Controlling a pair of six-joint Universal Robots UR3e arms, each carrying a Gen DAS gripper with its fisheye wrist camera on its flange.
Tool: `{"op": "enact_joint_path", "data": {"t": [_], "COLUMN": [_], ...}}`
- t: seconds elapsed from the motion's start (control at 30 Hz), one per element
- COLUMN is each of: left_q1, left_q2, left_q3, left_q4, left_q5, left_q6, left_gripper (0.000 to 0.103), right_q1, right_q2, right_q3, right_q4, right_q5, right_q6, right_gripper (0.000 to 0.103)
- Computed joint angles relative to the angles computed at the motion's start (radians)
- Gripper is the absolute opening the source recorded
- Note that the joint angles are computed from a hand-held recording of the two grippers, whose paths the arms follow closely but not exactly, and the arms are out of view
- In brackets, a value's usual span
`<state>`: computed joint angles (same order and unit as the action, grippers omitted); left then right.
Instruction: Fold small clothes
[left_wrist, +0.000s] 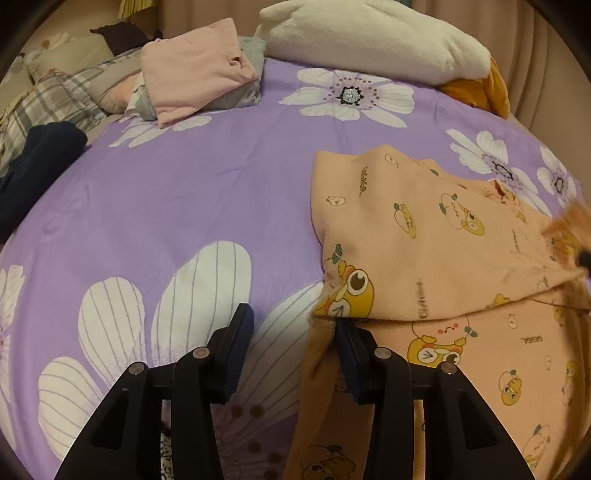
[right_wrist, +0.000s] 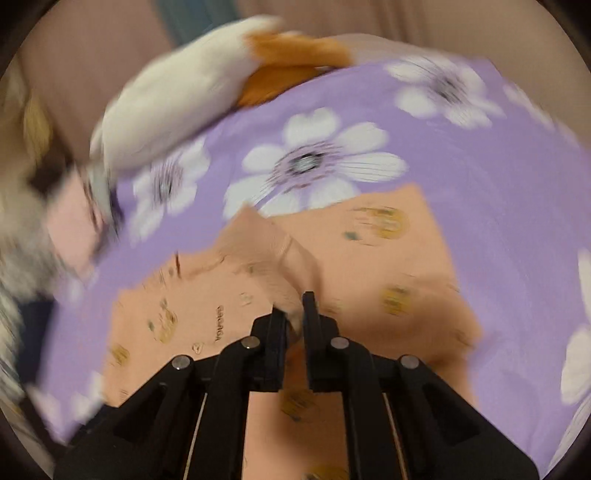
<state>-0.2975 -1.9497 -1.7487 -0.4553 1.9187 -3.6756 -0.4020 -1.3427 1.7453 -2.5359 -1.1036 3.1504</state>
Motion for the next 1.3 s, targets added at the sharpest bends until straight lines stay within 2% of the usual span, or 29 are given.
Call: {"op": "enact_joint_path", "data": {"t": [0.1, 0.17, 0.23, 0.27, 0.37, 0.43, 0.5, 0.57, 0.63, 0.67, 0.77, 0.83, 0.93, 1.0, 1.07, 1.17, 1.2, 1.27, 1.3], "left_q1": [-0.003, 0.002, 0.004, 0.004, 0.004, 0.002, 0.003, 0.005, 0.004, 0.005, -0.001, 0.000, 0.012, 0.019, 0.044, 0.111, 0.145, 0.183, 0.223], "left_q2": [-0.003, 0.001, 0.001, 0.001, 0.000, -0.001, -0.001, 0.000, -0.001, -0.001, -0.008, -0.007, 0.008, 0.030, 0.086, 0.236, 0.307, 0.394, 0.469], "left_q3": [0.002, -0.008, -0.010, -0.011, -0.010, -0.008, -0.007, -0.011, -0.011, -0.011, 0.000, -0.002, -0.023, -0.032, -0.069, -0.252, -0.345, -0.460, -0.547], "left_q4": [0.002, 0.013, 0.013, 0.015, 0.014, 0.012, 0.013, 0.017, 0.018, 0.017, 0.008, 0.010, 0.027, 0.015, -0.011, 0.079, 0.125, 0.174, 0.203], "left_q5": [0.007, -0.001, -0.001, 0.000, 0.000, 0.003, 0.002, -0.001, 0.001, 0.001, 0.014, 0.011, -0.013, -0.030, -0.093, -0.228, -0.275, -0.309, -0.357], "left_q6": [0.002, 0.002, -0.002, -0.003, -0.004, -0.005, -0.004, -0.004, -0.004, -0.003, -0.001, -0.002, -0.003, -0.007, -0.021, -0.058, -0.076, -0.116, -0.146], "left_gripper": [0.045, 0.045, 0.047, 0.047, 0.047, 0.047, 0.047, 0.048, 0.048, 0.048, 0.049, 0.049, 0.049, 0.049, 0.049, 0.049, 0.049, 0.048, 0.048], "right_q1": [-0.064, -0.104, -0.114, -0.098, -0.021, 0.011, -0.006, -0.015, -0.076, -0.095, -0.104, -0.094, -0.120, -0.171, -0.250, -0.447, -0.504, -0.578, -0.612], "right_q2": [-0.019, -0.034, -0.076, -0.099, -0.131, -0.132, -0.086, -0.003, -0.022, -0.035, -0.033, -0.029, -0.084, -0.168, -0.291, -0.509, -0.547, -0.562, -0.553], "right_q3": [0.034, 0.084, 0.087, 0.077, 0.069, 0.083, 0.072, 0.031, 0.104, 0.108, 0.061, 0.056, 0.126, 0.174, 0.243, 0.366, 0.378, 0.368, 0.345], "right_q4": [0.110, 0.115, 0.161, 0.175, 0.106, 0.033, 0.043, 0.108, 0.065, 0.092, 0.187, 0.195, 0.175, 0.246, 0.336, 0.538, 0.602, 0.691, 0.763], "right_q5": [-0.020, 0.042, 0.048, 0.016, -0.116, -0.163, -0.093, -0.110, -0.020, 0.001, -0.001, -0.021, 0.003, 0.062, 0.133, 0.263, 0.286, 0.309, 0.322], "right_q6": [-0.075, -0.097, -0.095, -0.079, -0.058, -0.078, -0.131, -0.098, -0.105, -0.123, -0.164, -0.183, -0.198, -0.250, -0.354, -0.563, -0.598, -0.599, -0.613], "right_gripper": [0.014, 0.014, 0.018, 0.022, 0.022, 0.022, 0.018, 0.015, 0.011, 0.011, 0.011, 0.011, 0.011, 0.017, 0.019, 0.030, 0.034, 0.038, 0.038]}}
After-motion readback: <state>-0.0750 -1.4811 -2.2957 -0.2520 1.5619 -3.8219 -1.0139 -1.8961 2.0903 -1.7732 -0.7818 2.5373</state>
